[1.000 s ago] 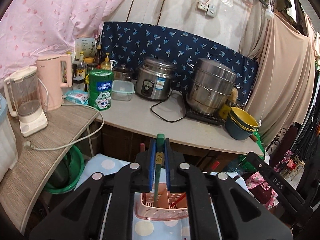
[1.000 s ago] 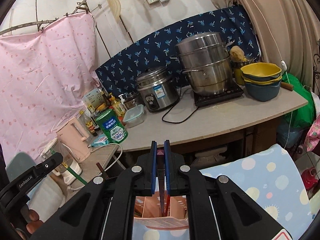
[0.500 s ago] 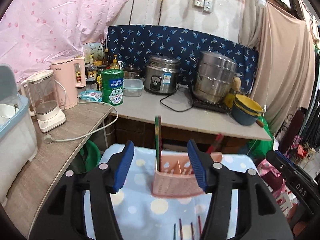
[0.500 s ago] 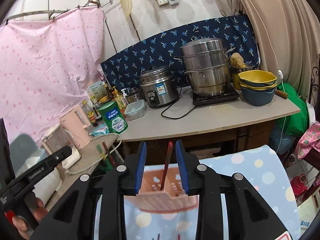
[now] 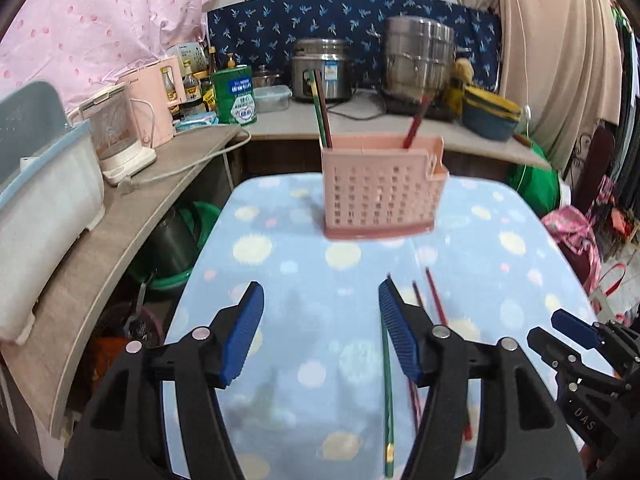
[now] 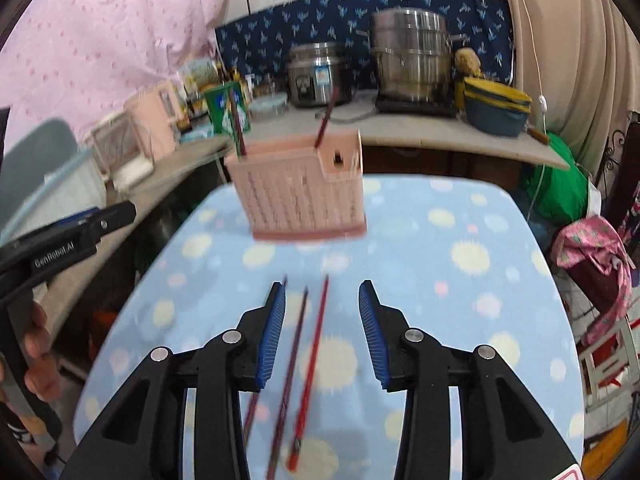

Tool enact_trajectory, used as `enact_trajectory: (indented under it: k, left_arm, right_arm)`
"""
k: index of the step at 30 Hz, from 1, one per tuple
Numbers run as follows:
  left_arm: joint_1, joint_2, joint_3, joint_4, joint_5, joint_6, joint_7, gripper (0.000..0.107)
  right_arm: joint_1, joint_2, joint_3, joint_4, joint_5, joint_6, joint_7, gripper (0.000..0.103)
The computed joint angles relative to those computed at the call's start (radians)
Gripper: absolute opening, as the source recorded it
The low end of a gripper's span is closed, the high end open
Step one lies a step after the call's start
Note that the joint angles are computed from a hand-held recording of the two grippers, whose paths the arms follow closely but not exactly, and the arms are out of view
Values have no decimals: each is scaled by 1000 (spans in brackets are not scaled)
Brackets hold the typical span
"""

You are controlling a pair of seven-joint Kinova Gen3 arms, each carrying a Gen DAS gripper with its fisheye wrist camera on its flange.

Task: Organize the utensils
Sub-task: 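Grasp a red chopstick with the right tool while the left tool grasps the green chopstick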

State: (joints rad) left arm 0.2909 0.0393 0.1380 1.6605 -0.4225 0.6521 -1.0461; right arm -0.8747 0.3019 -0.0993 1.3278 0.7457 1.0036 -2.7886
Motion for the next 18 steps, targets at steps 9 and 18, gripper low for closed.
enact_trajectory:
  k: [9,18]
  left_arm:
    - [50,-38,50,193,-101,2,150,57]
    - [78,-35,69,292,-132,-10,230,57]
  right_arm:
    - [-55,7,-43,144,-46,25,-102,38]
    - [-74,32,-48,186,-78,-2,-132,38]
